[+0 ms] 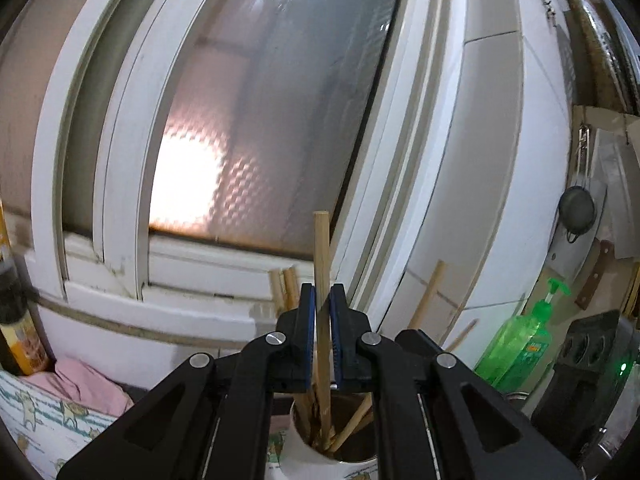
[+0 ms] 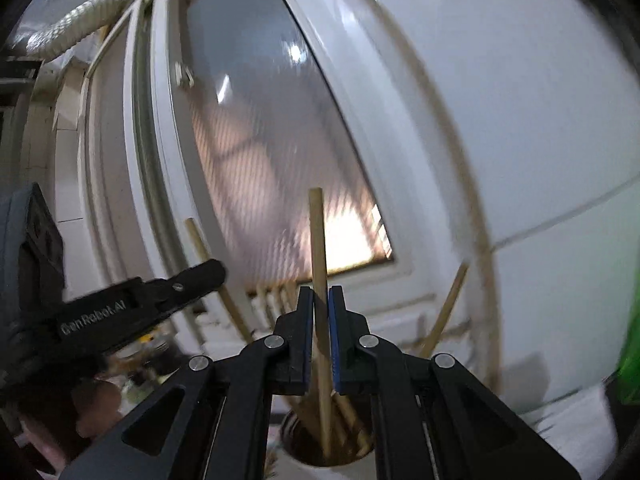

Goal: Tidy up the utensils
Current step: 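Open both tools to drop the chopsticks into the white cup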

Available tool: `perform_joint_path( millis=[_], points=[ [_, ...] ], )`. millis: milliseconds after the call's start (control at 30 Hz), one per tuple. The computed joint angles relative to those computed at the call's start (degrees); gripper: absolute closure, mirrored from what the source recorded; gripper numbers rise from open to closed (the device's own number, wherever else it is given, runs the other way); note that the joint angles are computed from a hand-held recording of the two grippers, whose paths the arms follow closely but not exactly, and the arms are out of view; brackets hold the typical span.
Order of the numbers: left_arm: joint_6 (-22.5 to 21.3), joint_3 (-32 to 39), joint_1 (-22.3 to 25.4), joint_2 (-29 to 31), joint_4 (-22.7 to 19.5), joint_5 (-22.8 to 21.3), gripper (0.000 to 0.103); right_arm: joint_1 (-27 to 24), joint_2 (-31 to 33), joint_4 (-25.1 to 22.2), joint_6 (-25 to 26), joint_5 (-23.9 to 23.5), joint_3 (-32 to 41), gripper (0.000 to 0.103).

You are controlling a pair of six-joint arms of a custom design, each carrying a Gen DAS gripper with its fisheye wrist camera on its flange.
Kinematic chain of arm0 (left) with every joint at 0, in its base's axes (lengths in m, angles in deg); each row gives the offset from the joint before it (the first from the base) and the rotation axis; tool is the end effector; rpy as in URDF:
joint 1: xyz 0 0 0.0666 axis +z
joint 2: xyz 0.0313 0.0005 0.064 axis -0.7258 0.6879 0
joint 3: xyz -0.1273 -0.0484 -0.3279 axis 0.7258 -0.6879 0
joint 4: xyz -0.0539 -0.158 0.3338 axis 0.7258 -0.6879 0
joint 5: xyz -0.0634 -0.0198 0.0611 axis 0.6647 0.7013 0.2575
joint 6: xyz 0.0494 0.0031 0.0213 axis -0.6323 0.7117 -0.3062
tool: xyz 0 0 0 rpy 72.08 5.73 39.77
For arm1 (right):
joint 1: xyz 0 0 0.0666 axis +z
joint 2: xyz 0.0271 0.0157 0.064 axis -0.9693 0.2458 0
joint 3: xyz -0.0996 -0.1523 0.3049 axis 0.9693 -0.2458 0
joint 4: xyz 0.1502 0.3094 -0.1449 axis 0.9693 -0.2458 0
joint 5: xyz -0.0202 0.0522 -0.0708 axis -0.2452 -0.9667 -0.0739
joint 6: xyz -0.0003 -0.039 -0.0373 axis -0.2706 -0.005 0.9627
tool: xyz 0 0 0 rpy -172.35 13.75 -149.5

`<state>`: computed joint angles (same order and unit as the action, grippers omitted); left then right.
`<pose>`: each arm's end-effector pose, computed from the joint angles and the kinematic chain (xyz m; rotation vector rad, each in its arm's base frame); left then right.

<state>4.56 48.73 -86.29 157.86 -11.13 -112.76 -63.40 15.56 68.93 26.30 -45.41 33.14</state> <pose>0.3792 -0.2855 0.4877 -0.2858 1.7511 -0.1707 0.3943 0.1044 0.4352 -0.3332 1.5883 0.8403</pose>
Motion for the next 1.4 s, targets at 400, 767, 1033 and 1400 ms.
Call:
perform_joint_path(
  millis=[400, 767, 1033, 1400],
  points=[
    [3.87, -0.82, 3.17, 1.62, -4.34, 5.16, 0.095, 2.54, 2.95, -7.01, 5.01, 2.43, 3.13, 0.094],
    [-4.43, -4.26, -2.16, -3.01, -1.31, -5.95, 0.054, 2.87, 2.35, -8.31, 4.82, 5.15, 3.39, 0.073],
    [-5.15, -7.53, -5.24, -8.28, -3.33, -20.37, 0.02, 4.92, -2.11, -9.29, 8.73, 14.62, 1.39, 0.046],
    [-10.96, -18.37, -5.71, -17.23, 5.83, -27.32, 0.001, 7.35, -7.47, -6.2, 11.29, 16.76, -2.86, 0.014]
  ],
)
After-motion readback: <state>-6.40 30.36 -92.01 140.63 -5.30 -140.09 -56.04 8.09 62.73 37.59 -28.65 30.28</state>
